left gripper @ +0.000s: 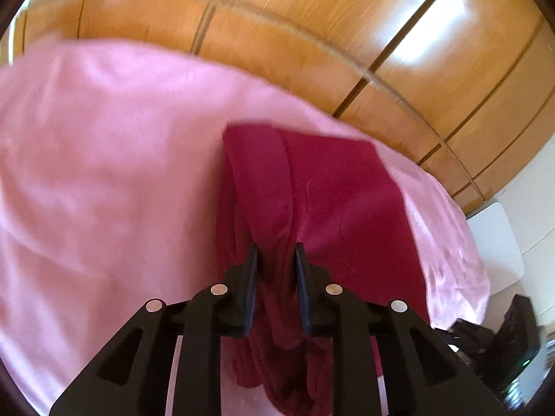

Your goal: Fold small clothes

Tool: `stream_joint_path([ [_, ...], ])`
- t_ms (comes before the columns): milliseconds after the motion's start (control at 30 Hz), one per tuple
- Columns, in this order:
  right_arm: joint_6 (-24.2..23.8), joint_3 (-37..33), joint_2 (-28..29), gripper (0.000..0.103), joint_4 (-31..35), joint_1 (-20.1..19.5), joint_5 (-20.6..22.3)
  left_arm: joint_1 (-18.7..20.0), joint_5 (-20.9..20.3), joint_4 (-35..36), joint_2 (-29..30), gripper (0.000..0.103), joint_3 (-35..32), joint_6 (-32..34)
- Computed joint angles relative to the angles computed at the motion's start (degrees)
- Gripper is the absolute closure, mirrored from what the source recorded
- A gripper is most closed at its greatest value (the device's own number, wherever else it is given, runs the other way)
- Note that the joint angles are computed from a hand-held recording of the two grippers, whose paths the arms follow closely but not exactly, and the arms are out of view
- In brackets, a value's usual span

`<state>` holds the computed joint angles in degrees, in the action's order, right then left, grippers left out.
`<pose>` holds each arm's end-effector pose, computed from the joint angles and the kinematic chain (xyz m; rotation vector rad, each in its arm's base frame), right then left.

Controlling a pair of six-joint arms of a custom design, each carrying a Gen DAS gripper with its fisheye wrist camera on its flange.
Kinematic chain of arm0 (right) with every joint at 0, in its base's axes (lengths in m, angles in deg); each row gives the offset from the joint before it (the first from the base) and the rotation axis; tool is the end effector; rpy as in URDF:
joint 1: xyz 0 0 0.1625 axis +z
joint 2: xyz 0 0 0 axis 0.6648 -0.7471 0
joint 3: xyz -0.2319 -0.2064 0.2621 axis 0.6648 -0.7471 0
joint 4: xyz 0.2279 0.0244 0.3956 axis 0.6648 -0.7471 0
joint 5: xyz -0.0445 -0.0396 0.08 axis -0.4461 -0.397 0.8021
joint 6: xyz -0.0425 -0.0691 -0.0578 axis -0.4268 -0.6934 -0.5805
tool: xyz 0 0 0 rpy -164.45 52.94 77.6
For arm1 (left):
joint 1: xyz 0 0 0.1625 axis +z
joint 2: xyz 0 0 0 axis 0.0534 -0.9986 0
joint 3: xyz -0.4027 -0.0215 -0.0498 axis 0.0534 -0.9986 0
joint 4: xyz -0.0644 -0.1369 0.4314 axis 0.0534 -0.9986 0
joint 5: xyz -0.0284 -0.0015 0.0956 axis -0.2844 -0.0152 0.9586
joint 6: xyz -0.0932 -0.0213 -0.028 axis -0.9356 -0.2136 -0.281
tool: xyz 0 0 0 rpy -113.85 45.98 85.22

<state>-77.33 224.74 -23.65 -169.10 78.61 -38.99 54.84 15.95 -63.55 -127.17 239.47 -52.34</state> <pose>0.2479 -0.2450 0.0434 0.7947 -2.5940 0.6167 -0.0084 -0.3444 0.2438 0.4775 2.7260 -0.7771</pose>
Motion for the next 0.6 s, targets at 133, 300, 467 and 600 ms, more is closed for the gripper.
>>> stream_joint_path([
  [133,1.89,-1.79,-2.72,0.046,-2.36,-0.74,-0.06,-7.91,4.75,2.26,-8.44,0.084,2.95,-0.16],
  [300,5.26,-9.01,2.65,0.045,-4.79,-2.95,0.17,-15.08,11.98,-1.36,-5.37,0.084,6.09,1.46],
  [467,5.80,-15.84,8.42,0.048,-2.51,-4.95,0.62,-12.54,14.39,-6.65,3.50,0.084,6.88,2.88],
  [600,6.23,-19.14,12.24,0.048,1.12,-7.32,-1.23,-10.21,13.74,-10.47,6.34,0.084,7.36,5.14],
])
